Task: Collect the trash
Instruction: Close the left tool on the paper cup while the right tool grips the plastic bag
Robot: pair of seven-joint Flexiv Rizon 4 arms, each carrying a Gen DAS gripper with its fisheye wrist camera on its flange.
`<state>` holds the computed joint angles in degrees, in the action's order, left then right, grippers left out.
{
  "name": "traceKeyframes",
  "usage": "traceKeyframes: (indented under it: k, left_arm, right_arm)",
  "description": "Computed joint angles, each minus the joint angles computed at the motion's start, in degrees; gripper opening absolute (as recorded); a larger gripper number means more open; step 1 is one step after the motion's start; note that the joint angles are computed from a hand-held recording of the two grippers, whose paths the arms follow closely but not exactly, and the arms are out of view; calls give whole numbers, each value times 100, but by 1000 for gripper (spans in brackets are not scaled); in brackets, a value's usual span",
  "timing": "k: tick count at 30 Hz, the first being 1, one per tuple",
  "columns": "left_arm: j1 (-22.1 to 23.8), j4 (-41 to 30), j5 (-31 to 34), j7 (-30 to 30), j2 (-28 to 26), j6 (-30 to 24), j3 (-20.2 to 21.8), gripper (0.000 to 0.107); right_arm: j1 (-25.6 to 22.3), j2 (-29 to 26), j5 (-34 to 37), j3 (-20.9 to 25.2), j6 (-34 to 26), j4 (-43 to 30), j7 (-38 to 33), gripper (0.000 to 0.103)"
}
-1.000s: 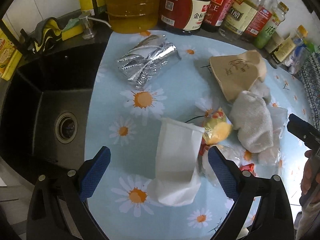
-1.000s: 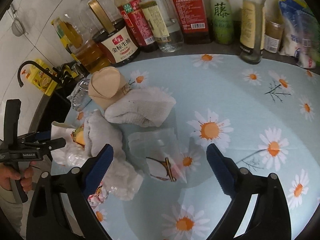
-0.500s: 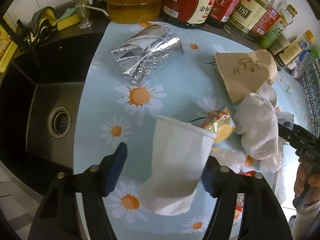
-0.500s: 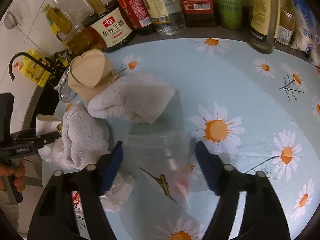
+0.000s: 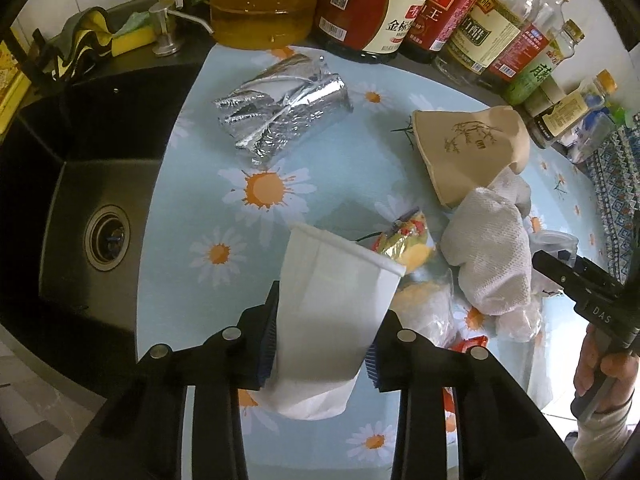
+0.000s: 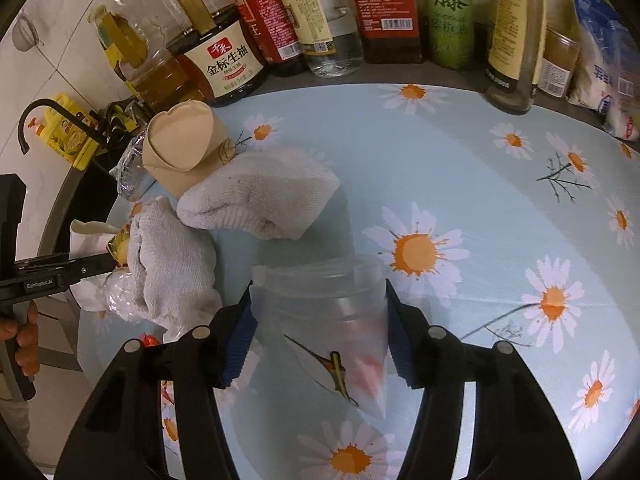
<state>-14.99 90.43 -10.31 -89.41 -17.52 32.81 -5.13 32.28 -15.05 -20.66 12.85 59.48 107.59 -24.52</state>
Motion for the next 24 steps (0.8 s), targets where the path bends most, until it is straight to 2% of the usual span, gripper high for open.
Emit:
traceKeyframes:
  k: [7, 13, 16, 17, 24]
  left_arm:
    - [-5, 48, 122, -14, 110, -238, 24, 37]
    - [69, 431, -99, 54, 342, -85, 37, 40]
    - [101, 619, -251, 181, 451, 48, 15, 37]
    - [108, 668, -275, 216, 482, 88, 14, 33]
    - [107, 898, -347, 377, 719, 180, 10, 33]
  right_arm:
    - [75, 158, -117, 24, -52, 111, 255, 58]
    - [127, 258, -222, 67, -131, 167, 432, 58]
    - [141, 302, -259, 92, -169, 189, 491, 58]
    - [153, 326, -289, 96, -189, 201, 532, 58]
    - [237, 475, -548, 140, -328, 270, 859, 58]
